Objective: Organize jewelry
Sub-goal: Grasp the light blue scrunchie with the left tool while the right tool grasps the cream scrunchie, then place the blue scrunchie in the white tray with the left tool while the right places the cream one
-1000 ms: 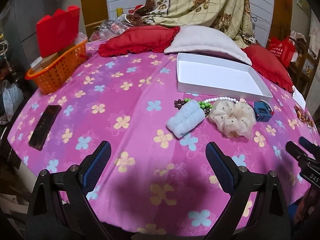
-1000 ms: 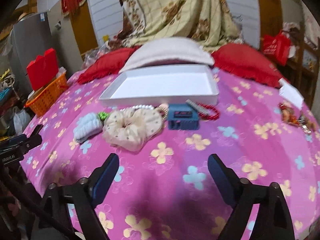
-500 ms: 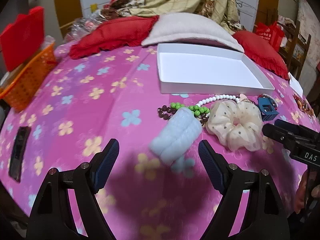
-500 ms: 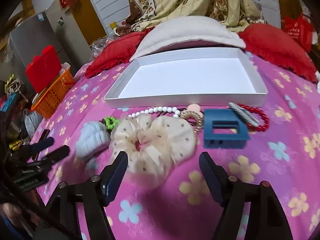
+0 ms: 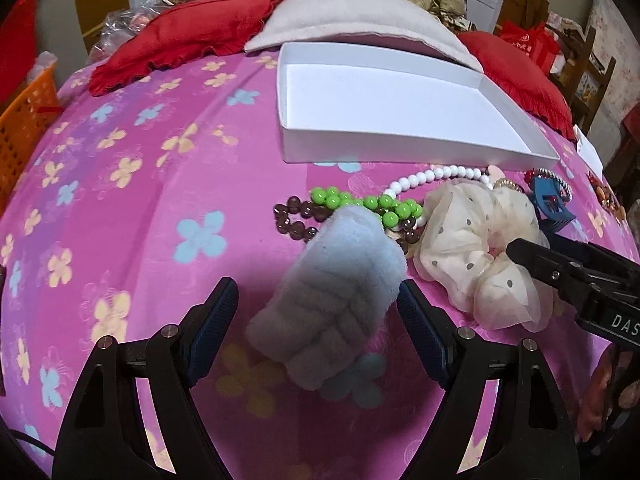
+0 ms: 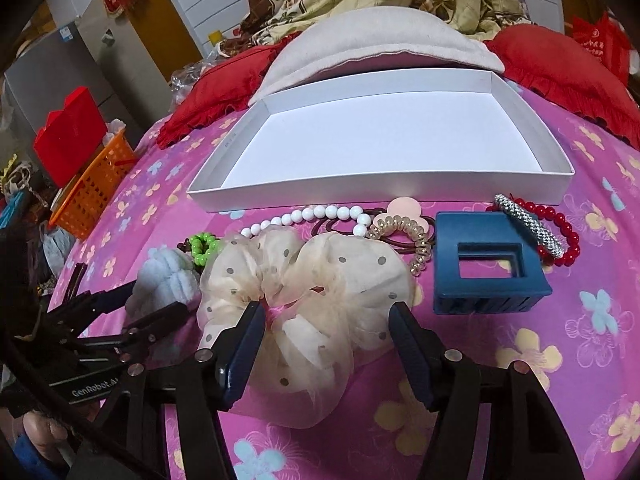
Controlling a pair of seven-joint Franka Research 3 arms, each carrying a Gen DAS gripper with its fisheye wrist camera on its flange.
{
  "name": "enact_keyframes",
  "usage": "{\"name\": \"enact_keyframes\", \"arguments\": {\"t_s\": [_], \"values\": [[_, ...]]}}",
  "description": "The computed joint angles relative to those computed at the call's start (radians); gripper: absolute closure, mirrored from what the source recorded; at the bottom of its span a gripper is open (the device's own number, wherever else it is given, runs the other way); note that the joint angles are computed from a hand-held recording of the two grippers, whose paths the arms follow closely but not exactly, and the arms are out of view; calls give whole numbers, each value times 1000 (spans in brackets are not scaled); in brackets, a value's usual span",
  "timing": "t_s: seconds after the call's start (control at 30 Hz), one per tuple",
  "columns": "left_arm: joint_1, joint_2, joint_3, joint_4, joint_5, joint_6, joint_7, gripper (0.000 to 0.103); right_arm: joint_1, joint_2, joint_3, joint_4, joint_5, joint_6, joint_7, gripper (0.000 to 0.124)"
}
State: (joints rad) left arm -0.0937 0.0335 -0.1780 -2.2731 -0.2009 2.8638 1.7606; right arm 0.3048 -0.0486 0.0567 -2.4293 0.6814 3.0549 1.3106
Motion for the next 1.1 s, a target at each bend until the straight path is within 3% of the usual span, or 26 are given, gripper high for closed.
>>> {"name": "enact_keyframes", "arguments": {"t_s": [0.07, 0.13, 0.23, 0.3, 0.47, 0.83, 0.97, 1.1], "values": [[-2, 7, 0, 3, 22, 0, -14, 34, -2, 3, 2, -1, -19, 3, 15, 75], [-6, 0, 4, -11, 96, 18, -65, 58, 7, 3, -1, 4, 28, -7, -28, 87], [-6, -24, -2, -29, 19, 14, -11, 64, 24, -5, 0, 5, 117, -12, -110, 105], [-13, -56, 1, -47, -60, 2, 35, 65, 37, -22, -3, -2, 175, -17, -163, 109], [-52, -160, 44, -111, -122, 4, 36, 65, 76, -89, -6, -42, 251, -12, -239, 113], [-142, -347, 131, -208, -51, 2, -33, 65, 146, -245, -60, -133, 221, 37, -205, 114], [-181, -356, 161, -176, -55, -22, -14, 65, 141, -270, -82, -123, 160, 41, -183, 115], [-187, -289, 157, -75, -60, -62, 7, 65, 144, -255, -133, -64, 133, 27, -195, 116]]}}
